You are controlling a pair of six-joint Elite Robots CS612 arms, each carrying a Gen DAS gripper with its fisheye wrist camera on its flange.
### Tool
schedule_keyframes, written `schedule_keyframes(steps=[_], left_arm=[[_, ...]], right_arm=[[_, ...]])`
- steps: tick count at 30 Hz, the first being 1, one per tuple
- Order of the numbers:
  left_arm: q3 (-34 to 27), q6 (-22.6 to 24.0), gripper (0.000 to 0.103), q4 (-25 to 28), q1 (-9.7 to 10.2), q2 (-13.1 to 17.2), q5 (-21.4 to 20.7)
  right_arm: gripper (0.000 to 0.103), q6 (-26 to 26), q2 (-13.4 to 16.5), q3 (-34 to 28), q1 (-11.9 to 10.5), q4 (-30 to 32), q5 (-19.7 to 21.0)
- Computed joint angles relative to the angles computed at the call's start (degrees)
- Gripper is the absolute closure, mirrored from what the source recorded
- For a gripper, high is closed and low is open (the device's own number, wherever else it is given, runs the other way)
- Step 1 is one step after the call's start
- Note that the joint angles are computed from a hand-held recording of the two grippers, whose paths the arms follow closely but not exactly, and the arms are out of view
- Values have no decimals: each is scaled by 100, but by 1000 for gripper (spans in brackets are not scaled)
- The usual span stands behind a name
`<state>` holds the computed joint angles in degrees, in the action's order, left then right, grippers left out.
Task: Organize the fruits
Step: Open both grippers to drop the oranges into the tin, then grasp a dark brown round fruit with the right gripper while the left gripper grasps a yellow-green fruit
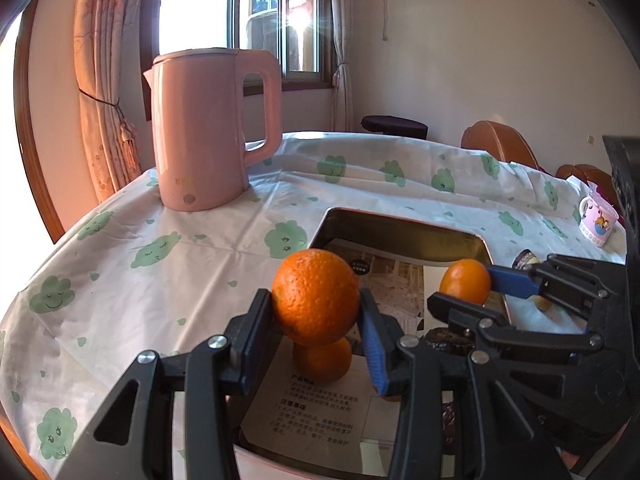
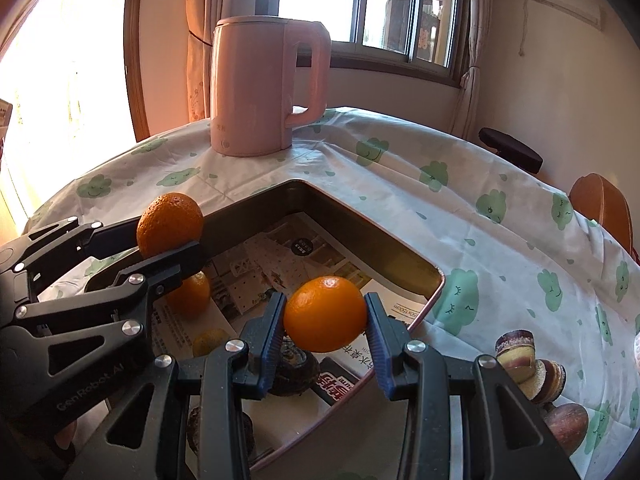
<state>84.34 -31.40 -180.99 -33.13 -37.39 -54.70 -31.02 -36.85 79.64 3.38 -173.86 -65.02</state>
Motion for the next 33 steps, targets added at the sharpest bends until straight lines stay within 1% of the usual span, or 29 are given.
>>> schedule_keyframes(steps=[3,5,6,7,8,9,10,14,17,21,23,27,31,33], left_arm=[[30,-3,55,-70,-15,-6,40],[68,-58,51,-86,-29,-33,117],[102,-106,45,-136,-34,-53,148],[127,-118,36,-227,-33,-63,143],[171,-109,30,-388,-37,-81,118],[196,-94,23,-479,-55,-96,166],[205,-57,23,-543,-76,-101,223],[174,234,23,-743,-168,-107,214],[79,434,22,-816,-241,-69,147],[-127,682,22,-728,-340,12,62],[-241,800,22,-662,-387,60,40],[-484,1012,21,-480,-466,165,-67],[-762,1096,21,-180,-499,289,-175],[-870,1092,21,-7,-508,339,-211]], right_arm=[[61,-47,-1,-3,7,69,-9],[57,21,-14,25,-5,13,6],[56,77,-15,27,-12,-17,24],[51,129,-25,41,-23,-60,25],[42,157,-41,74,-40,-135,48],[38,184,-65,127,-66,-233,109],[36,217,-95,189,-91,-341,139],[36,169,-233,477,-228,-783,106],[35,203,-301,654,-392,-1093,-109],[35,585,-286,690,-644,-1329,-568],[35,823,-255,646,-758,-1306,-754],[35,1043,-219,565,-911,-1064,-640],[35,959,-209,512,-939,-772,-437],[35,911,-178,441,-906,-613,-448]])
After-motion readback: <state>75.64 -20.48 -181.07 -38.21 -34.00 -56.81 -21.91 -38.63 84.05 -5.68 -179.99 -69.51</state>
